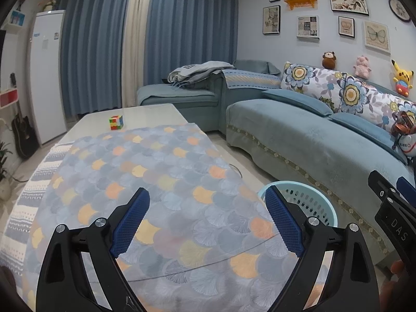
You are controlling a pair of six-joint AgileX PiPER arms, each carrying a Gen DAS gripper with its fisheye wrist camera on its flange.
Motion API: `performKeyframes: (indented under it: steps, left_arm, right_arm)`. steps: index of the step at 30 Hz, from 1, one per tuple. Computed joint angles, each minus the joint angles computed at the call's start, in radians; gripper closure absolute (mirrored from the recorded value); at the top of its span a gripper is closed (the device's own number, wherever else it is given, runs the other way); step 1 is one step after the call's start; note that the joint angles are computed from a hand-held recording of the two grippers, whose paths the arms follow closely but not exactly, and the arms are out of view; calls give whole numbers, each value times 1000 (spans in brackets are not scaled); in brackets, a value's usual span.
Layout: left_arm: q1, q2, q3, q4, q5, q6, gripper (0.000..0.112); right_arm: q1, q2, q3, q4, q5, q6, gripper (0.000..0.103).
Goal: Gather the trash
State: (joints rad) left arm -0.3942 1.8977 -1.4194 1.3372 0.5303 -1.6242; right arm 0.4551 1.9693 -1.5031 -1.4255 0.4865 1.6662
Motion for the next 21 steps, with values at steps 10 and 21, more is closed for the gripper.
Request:
performKeyframes:
  steps: [10,21]
  left_arm:
    - [0,0,-1,-1,-1,2,24]
    - [1,-5,6,5,-4,0,23]
  right_arm:
    - [-7,14,-22,53,-12,-45,35]
    - [-3,12,-21,60,-6,-46,35]
